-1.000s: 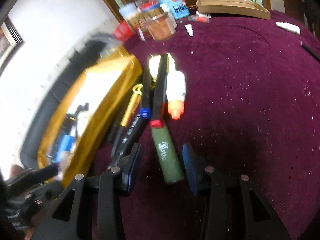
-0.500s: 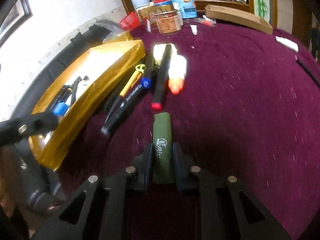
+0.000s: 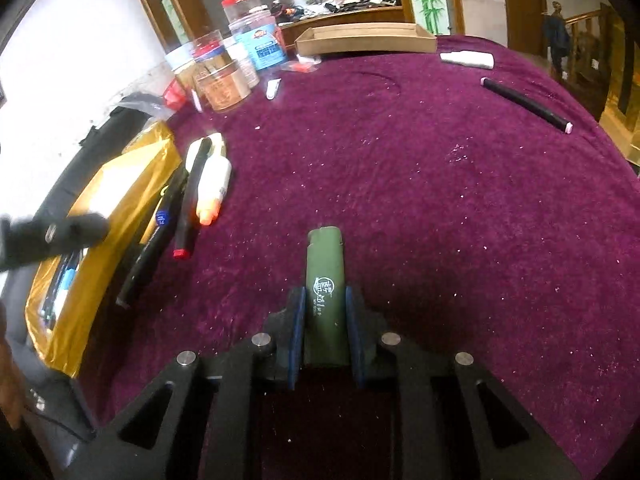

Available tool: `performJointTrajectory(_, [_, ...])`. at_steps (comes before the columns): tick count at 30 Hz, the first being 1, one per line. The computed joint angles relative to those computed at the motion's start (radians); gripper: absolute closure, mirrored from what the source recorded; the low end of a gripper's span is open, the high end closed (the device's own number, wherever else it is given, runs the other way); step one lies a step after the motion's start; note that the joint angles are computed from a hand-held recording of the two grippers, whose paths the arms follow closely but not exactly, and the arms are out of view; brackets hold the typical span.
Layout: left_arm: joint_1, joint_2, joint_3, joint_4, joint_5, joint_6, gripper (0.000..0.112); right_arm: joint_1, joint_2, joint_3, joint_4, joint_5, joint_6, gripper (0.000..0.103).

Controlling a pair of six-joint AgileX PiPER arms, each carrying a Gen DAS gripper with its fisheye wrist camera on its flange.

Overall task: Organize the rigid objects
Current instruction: 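Grasp the white orange-capped bottle with the left tool while the right tool grasps the green cylinder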

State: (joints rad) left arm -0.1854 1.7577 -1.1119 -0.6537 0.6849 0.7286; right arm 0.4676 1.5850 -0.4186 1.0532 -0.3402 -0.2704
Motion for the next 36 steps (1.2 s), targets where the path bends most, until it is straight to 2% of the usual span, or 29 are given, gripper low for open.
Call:
performJointTrajectory(1, [-0.019, 0.023, -0.023, 0.014, -0.010, -0.029, 0.060, 0.001, 0.001, -0.002, 0.012, -0.002, -0.010, 0.085])
performJointTrajectory(5, [-0.076, 0.136, -0.160, 0.097, 0.016, -0.185, 0.061, -0.032, 0.004, 0.004, -0.122, 0.011, 0.113, 0.085])
performJointTrajectory(8, [-0.123, 0.191, -0.228, 0.166, -0.010, -0.275, 0.063, -0.030, 0.000, 0.025, -0.182, 0.001, 0.184, 0.085])
performJointTrajectory(10, [-0.155, 0.234, -0.277, 0.239, -0.024, -0.355, 0.067, -0.035, 0.005, 0.019, -0.192, 0.005, 0.188, 0.085])
performJointTrajectory(14, [-0.176, 0.314, -0.371, 0.298, 0.023, -0.423, 0.075, -0.034, 0.006, 0.014, -0.175, 0.007, 0.166, 0.085])
performJointTrajectory(17, [-0.179, 0.356, -0.416, 0.321, 0.050, -0.464, 0.076, -0.033, 0.009, 0.012, -0.164, 0.005, 0.154, 0.085])
performJointTrajectory(18, [-0.180, 0.370, -0.429, 0.330, 0.056, -0.477, 0.079, -0.032, 0.009, 0.012, -0.162, 0.005, 0.151, 0.085])
performJointTrajectory(19, [-0.184, 0.371, -0.425, 0.344, 0.040, -0.485, 0.087, -0.029, 0.009, 0.011, -0.150, 0.004, 0.140, 0.085])
performJointTrajectory(20, [-0.187, 0.371, -0.423, 0.354, 0.034, -0.487, 0.088, -0.030, 0.009, 0.010, -0.142, 0.005, 0.130, 0.085])
performJointTrajectory(24, [-0.188, 0.317, -0.327, 0.338, -0.023, -0.443, 0.088, -0.011, 0.010, -0.001, -0.053, 0.000, 0.047, 0.085])
performJointTrajectory(26, [-0.181, 0.261, -0.231, 0.299, -0.055, -0.372, 0.088, -0.005, 0.010, -0.005, -0.022, 0.000, 0.016, 0.085])
performJointTrajectory(29, [-0.183, 0.143, -0.020, 0.230, -0.175, -0.229, 0.088, 0.009, 0.015, -0.018, 0.051, 0.000, -0.058, 0.085])
performJointTrajectory(31, [-0.175, 0.080, 0.086, 0.161, -0.217, -0.126, 0.088, 0.017, 0.017, -0.028, 0.110, -0.001, -0.120, 0.085])
performJointTrajectory(34, [-0.136, 0.028, 0.157, 0.062, -0.203, -0.019, 0.088, 0.016, 0.017, -0.031, 0.131, 0.001, -0.150, 0.085])
performJointTrajectory(36, [-0.112, -0.011, 0.191, 0.004, -0.198, 0.037, 0.088, 0.005, 0.004, -0.012, 0.031, 0.007, -0.057, 0.086])
